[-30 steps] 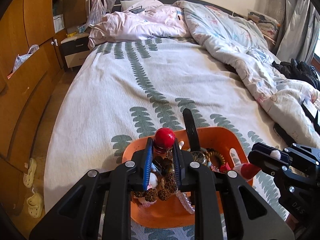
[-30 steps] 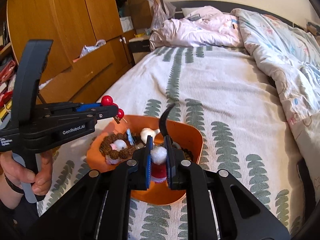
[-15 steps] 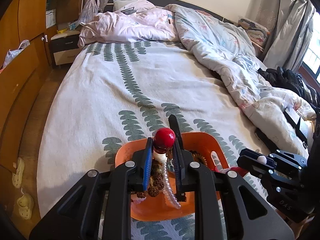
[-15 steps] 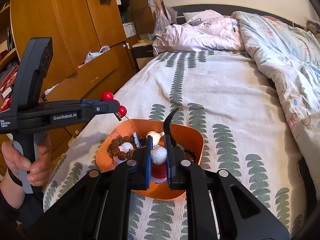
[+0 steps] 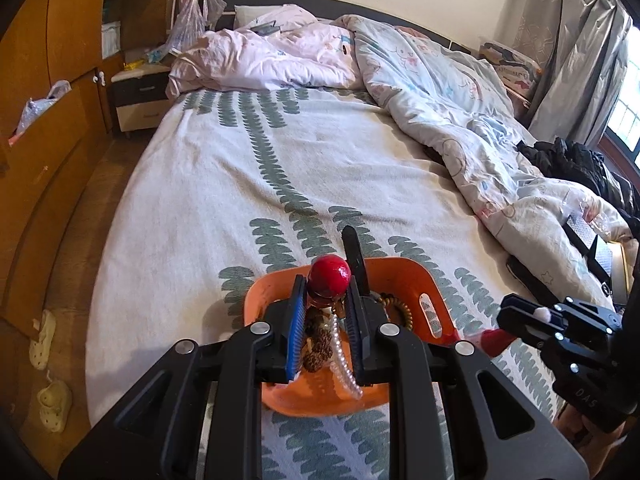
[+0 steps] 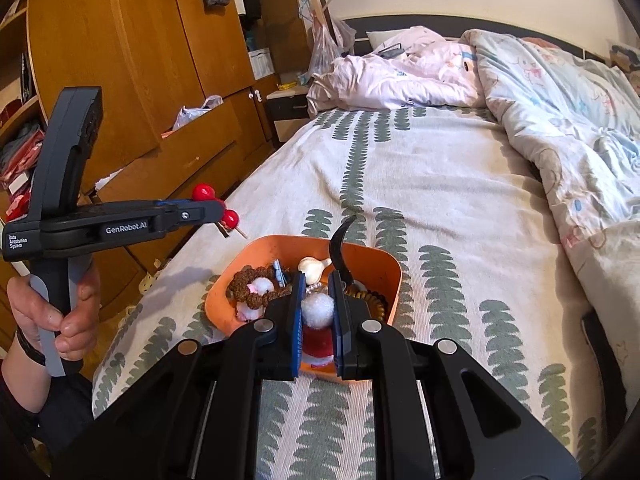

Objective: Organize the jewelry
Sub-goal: 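Lift the red-bead pin with the left gripper while the right lifts the pompom ornament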

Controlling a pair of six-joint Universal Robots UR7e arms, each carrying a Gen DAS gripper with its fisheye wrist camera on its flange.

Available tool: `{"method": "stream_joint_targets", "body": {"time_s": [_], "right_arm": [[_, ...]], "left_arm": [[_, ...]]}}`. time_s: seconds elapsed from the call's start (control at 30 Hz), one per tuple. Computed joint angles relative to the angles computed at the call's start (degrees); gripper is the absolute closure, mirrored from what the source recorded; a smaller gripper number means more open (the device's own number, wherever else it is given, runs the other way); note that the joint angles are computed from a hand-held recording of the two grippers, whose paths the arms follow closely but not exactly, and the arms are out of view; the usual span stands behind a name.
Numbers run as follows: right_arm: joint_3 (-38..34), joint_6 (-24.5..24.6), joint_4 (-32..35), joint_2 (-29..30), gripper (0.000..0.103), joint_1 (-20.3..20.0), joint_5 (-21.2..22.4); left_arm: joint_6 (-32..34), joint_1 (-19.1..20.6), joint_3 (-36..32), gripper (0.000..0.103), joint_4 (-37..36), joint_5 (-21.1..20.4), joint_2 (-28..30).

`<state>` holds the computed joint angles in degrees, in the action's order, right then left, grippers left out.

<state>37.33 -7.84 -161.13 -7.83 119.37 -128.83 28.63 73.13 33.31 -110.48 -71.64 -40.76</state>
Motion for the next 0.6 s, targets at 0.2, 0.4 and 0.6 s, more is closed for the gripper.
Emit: {"method": "stream_joint_targets", "body": {"time_s": [0.2,0.4,0.6], "right_arm": [[5.0,2.3,0.2,-2.5,0.091,1.6,-3.1],[14.0,6.1,-1.4,-6.4,0.091,3.0,-6.3],[20.4,10.8,-1.6,-9.5,0.091,4.4,-9.2]], "left_arm": [[0.4,-0.1,8.4,0.083,-5.2,1.5,-5.8],[1.9,-0.3,18.2,0.083,-10.6,2.5,-12.5],[2.9,0.2,26.3,0.083,-15.1,3.8,-17.6]]}}
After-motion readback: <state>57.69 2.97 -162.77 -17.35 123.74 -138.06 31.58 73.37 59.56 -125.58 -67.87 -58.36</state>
